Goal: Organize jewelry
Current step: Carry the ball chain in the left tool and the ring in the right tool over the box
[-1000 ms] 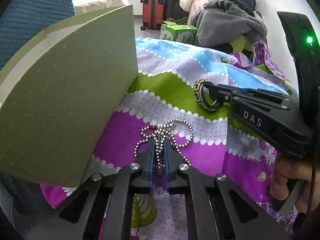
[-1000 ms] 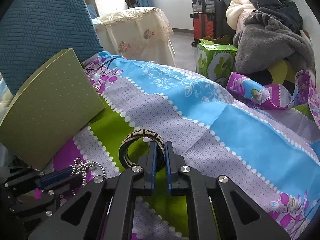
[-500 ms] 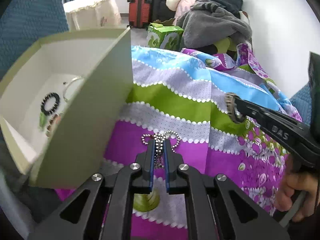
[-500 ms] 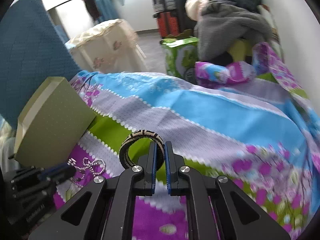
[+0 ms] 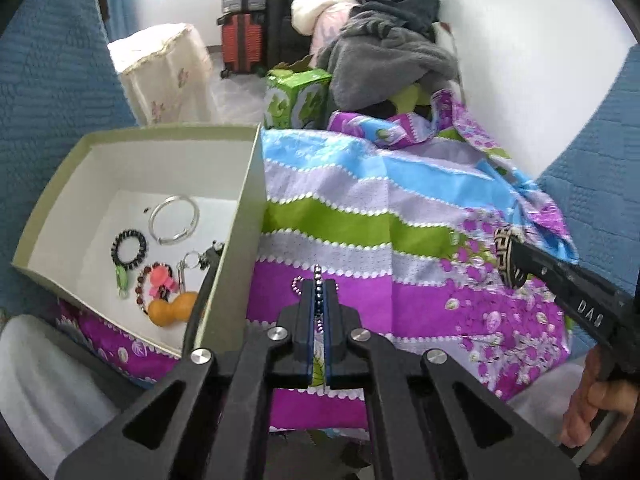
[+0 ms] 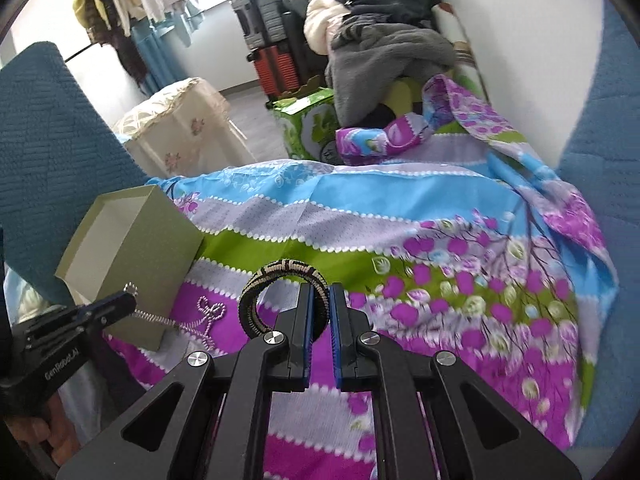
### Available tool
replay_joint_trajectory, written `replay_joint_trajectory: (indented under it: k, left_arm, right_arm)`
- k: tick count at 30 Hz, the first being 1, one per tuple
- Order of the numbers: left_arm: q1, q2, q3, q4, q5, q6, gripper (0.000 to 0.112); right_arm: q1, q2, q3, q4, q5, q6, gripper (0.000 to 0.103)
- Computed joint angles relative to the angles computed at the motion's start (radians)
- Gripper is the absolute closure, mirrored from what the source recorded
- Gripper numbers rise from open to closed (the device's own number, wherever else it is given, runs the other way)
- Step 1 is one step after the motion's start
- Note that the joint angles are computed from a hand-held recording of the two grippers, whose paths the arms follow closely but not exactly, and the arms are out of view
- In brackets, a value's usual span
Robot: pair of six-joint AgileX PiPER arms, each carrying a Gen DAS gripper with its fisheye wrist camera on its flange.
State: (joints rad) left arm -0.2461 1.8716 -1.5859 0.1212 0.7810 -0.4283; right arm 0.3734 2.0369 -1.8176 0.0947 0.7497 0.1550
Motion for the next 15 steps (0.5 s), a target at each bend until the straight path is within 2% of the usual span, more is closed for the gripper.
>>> replay_joint_trajectory:
  k: [7,15]
  left_arm:
    - [0.027,-0.05,-0.057,-0.106,0.052,0.148,0.11]
    - [0.061,-0.056,-0.227,-0.173,0.164,0.264,0.11]
  right_arm:
    - [0.027,-0.085,0.014,-0.095,0.034,0.136,0.097]
    - [0.068,-0.08,-0.165,-0.178,0.194,0.235,0.097]
